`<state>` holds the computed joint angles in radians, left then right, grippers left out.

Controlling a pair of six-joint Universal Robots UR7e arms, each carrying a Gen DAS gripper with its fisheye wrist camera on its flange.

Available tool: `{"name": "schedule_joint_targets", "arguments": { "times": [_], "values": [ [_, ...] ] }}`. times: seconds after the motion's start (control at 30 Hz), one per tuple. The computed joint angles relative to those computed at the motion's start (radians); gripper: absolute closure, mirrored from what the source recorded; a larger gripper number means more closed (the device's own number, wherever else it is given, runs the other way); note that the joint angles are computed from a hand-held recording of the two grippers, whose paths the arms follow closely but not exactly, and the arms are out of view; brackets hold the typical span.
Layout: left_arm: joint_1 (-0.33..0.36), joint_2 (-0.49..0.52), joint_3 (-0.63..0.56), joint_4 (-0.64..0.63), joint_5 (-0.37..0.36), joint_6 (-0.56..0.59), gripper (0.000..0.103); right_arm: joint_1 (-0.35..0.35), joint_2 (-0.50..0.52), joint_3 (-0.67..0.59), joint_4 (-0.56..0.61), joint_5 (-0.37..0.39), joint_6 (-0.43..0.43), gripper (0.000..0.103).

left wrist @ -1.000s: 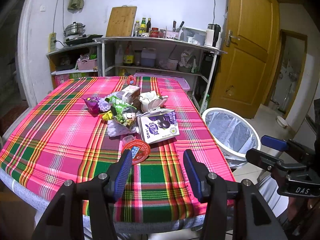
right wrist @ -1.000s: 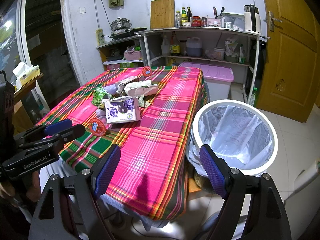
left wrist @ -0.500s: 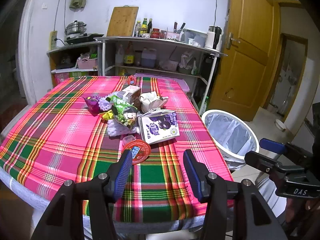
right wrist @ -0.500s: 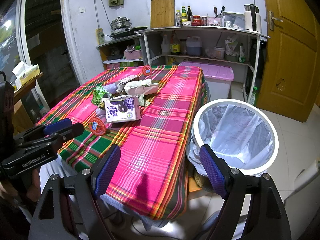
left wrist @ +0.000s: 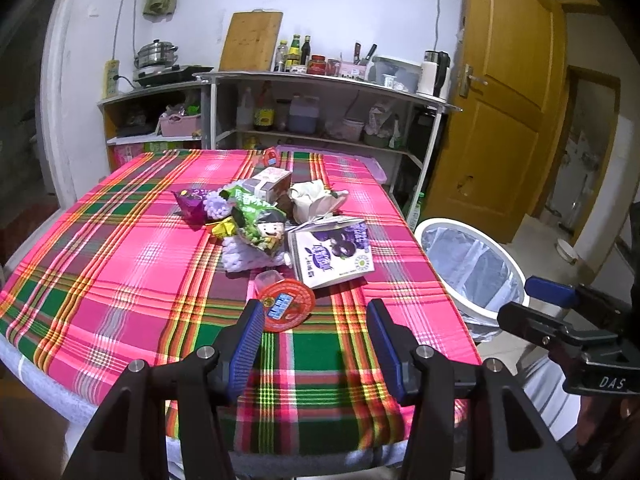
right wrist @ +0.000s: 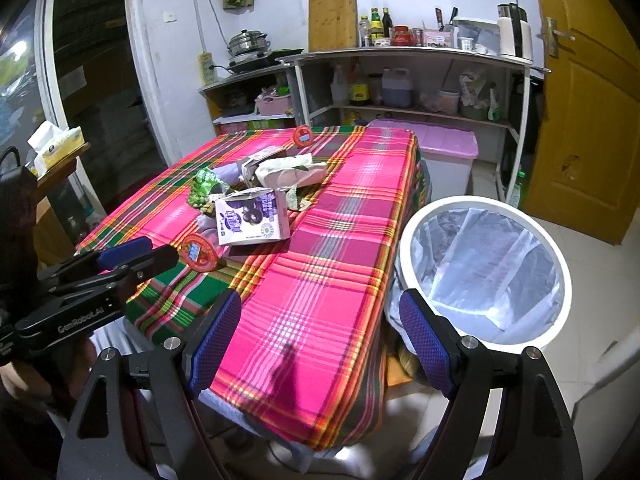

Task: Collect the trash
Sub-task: 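Move the right gripper to the purple milk carton and grasp it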

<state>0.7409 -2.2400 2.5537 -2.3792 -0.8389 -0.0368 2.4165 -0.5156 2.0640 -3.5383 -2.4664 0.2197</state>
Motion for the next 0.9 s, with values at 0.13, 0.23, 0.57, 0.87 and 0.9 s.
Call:
{"name": "schedule_joint_targets", "arguments": {
  "times": [0.13,0.23,0.57,0.87,0.9],
  "values": [
    [0.064,0.053,-0.011,-0.076,-0.043,0.047,0.050,-0.016,0.006,-0.007,-0.012,0.036,-0.020,0.021],
    [0.110,0.106,-0.022,-0.128,-0.058,0.079,0.050,-0.025,0.010,-0.019,-0.005,0.046,-0.029,0.021],
    [0.203,0.281,-0.043,-0.287,-0.059,0.146,0.040,-0.056,0.015,-0.046,0.013,0.058,-0.062,0.021],
    [0.268,0.376,-0.059,-0.356,-0.070,0.160,0.060,-0.086,0.035,-0.101,0.018,0.090,-0.124,0.021],
    [0.271,0.373,-0.058,-0.361,-0.070,0.163,0.060,-0.091,0.038,-0.109,0.023,0.098,-0.134,0.021]
  ]
}}
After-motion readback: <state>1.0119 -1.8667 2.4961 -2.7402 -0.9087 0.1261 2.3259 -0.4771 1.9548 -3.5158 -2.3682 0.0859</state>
